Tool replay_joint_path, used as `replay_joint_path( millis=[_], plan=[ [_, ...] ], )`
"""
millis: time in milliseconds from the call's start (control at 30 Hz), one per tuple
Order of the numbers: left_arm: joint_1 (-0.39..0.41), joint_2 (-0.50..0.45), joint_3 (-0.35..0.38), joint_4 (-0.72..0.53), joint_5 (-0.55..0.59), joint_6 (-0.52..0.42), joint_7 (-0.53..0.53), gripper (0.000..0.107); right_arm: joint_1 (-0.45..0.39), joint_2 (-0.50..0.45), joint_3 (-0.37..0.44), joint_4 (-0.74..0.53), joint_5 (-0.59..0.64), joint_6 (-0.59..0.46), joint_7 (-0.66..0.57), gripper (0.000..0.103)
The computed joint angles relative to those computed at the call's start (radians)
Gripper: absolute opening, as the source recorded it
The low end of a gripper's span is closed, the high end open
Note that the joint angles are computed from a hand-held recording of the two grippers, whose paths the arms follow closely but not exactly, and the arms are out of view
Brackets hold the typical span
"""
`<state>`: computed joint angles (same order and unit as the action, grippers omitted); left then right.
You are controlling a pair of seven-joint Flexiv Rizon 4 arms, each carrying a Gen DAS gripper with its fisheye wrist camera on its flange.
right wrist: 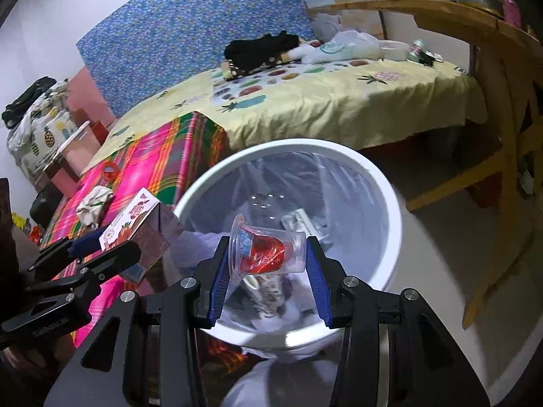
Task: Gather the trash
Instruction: 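Carry milk carton and plastic cup over the bin and release both, then move both tools back over the bed toward the white paper bag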
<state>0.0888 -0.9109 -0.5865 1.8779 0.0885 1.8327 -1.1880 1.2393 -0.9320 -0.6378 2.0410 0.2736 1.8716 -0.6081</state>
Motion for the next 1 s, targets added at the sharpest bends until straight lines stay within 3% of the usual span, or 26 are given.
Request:
replay_joint_path(
  millis=[500, 567, 667, 1000],
  plan=[
    [-0.066, -0.06, -0.005, -0.094, -0.062, -0.095, 0.096, 0.057, -0.027, 0.003, 0.007, 0.028, -0.03, -0.034, 0.044, 0.045],
    [-0.072, -0.062, -0.005, -0.096, -0.072, -0.092, 0.101, 0.057, -0.024, 0.0, 0.002, 0.033, -0.031, -0.025, 0.045, 0.047],
    [-0.08, -0.062, -0.002, -0.097, -0.081, -0.084, 0.106, 0.057, -0.018, -0.006, -0.005, 0.034, -0.025, -0.015, 0.042, 0.061],
    [-0.052, -0.046, -0.011, -0.063, -0.059, -0.026, 0.074, 0.059, 0.018, -0.013, -0.037, 0.037, 0.005, -0.008, 0.047, 0.061]
  ],
)
